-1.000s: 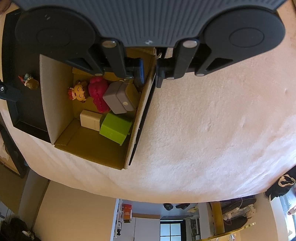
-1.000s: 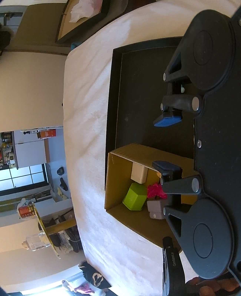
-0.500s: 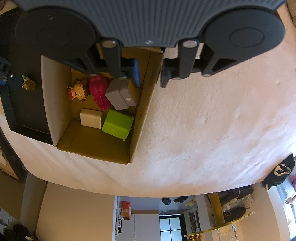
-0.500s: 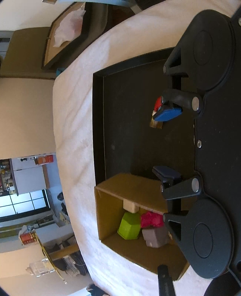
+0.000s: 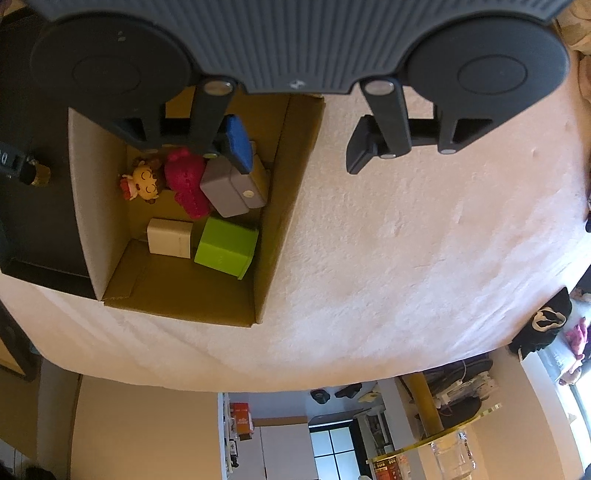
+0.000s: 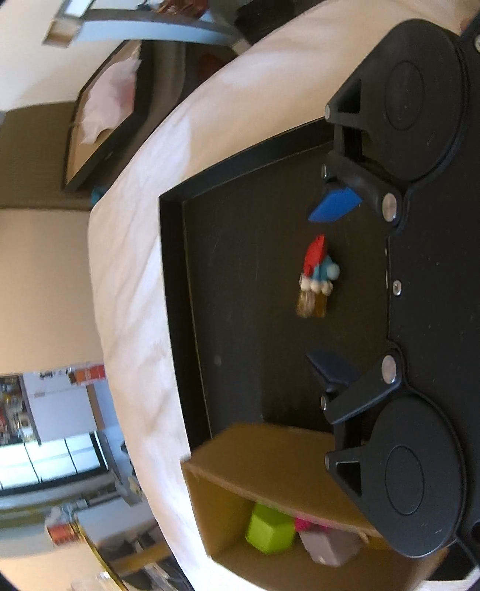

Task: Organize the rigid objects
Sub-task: 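Move the right tool to the toy figure with red cap and close on it, then carry the red-capped toy figure over the box with the right tool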

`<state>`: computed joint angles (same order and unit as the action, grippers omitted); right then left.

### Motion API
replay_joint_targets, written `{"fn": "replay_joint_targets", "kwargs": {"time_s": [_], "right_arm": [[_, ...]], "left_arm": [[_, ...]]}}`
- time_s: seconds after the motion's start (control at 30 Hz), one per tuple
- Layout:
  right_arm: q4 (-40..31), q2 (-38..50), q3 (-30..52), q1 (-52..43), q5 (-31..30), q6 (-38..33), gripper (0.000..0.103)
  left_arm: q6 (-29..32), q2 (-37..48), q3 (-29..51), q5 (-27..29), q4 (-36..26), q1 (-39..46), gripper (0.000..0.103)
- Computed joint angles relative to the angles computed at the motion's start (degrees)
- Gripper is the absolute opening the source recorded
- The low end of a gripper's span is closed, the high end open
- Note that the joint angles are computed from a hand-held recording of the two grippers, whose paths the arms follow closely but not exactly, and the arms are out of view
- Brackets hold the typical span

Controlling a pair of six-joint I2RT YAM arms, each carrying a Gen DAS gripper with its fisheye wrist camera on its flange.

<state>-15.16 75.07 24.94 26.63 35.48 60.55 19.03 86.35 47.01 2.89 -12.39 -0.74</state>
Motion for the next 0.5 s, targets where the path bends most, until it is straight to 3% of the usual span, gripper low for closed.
{"fn": "replay_joint_targets", "kwargs": {"time_s": [0.17,0.37,0.4,0.43,0.47,0.5], "right_arm": [[7.0,5.11,-0.81,-5.78,-5.55,1.0,0.077],[9.46,12.32,1.12,-7.1,-4.67,3.36,0.077],[9.25,13.32,1.66,-6.94,-4.08,3.16,0.075],[7.53,14.1,2.74,-5.77,-2.91,3.13,0.064],[5.39,14.98,4.13,-4.76,-1.85,2.95,0.059],[4.85,14.84,4.43,-4.46,-2.25,3.0,0.059]], "left_arm": [[-0.11,0.48,0.22,-1.29,0.07,-0.66,0.055],[-0.04,1.31,0.8,-2.17,-0.44,-0.8,0.055],[-0.04,1.45,0.9,-2.12,-0.48,-0.7,0.055],[-0.11,1.49,0.94,-2.17,-0.56,-0.74,0.055],[-0.15,1.61,1.03,-2.16,-0.65,-0.68,0.055],[-0.19,1.69,1.11,-2.19,-0.76,-0.64,0.055]]}}
